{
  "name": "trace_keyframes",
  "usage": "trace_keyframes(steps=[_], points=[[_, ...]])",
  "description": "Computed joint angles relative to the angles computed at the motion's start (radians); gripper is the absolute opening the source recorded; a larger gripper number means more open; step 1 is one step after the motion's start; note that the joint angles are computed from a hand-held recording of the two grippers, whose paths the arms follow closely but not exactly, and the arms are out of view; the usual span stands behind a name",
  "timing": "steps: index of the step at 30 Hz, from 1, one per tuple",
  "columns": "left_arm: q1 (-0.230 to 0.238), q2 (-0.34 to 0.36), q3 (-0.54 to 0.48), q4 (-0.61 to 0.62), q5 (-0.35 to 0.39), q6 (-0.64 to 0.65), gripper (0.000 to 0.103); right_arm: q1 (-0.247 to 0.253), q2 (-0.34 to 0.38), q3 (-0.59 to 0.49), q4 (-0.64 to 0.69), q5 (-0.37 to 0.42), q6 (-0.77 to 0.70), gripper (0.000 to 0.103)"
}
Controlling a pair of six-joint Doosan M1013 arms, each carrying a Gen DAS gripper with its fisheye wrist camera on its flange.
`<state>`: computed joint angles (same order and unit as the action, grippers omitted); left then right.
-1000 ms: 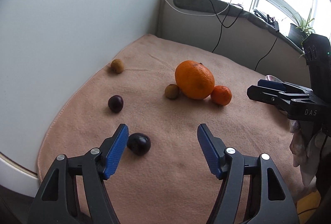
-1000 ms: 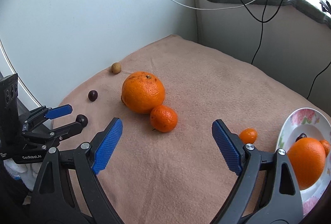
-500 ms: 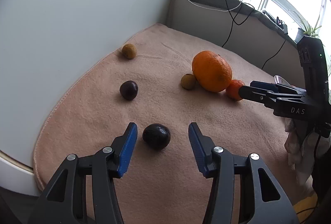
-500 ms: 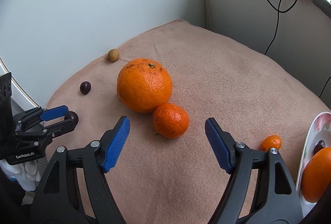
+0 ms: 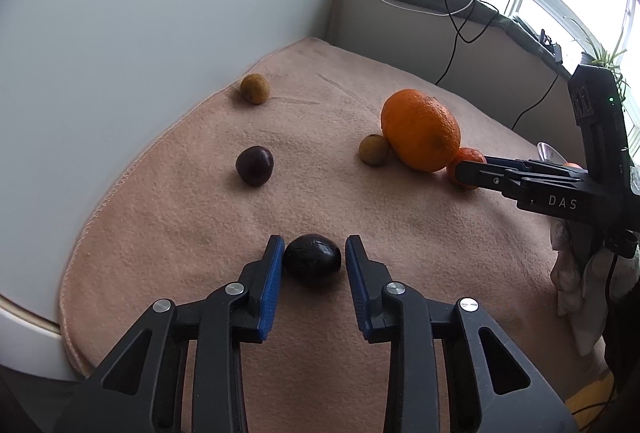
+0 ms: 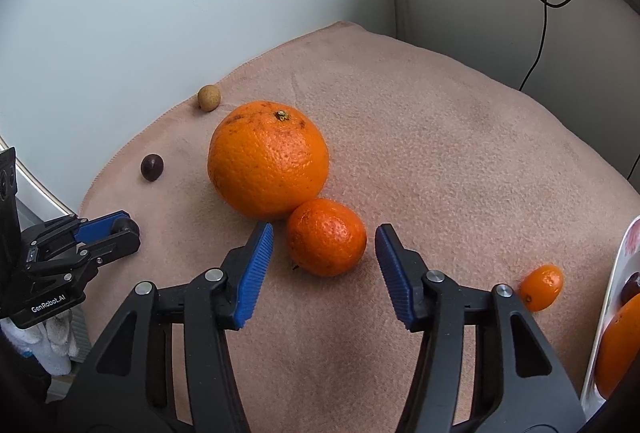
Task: Organize fruits
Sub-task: 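Grasp another dark plum with the left tool while the right tool grasps a tangerine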
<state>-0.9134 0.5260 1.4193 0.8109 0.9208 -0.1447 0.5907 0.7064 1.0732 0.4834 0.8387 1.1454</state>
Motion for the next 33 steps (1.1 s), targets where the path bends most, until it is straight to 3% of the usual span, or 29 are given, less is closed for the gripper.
trace_keyframes(steps=[3,21,33], points=[[0.000,-0.001,0.003,0.003,-0.003,-0.001,0.027,0.001,0.010,-0.014,0.001,0.022,0.010,0.044],[-0.014,-0.008,-0.006,0.044,-0.023,-0.012,0.027,-0.008,-0.046,0.053,0.030,-0.040,0.015,0.043],[-0.017,0.008,-0.056,0.064,-0.072,0.039,0.026,-0.044,-0.134,0.164,0.076,-0.129,-0.004,0.042]])
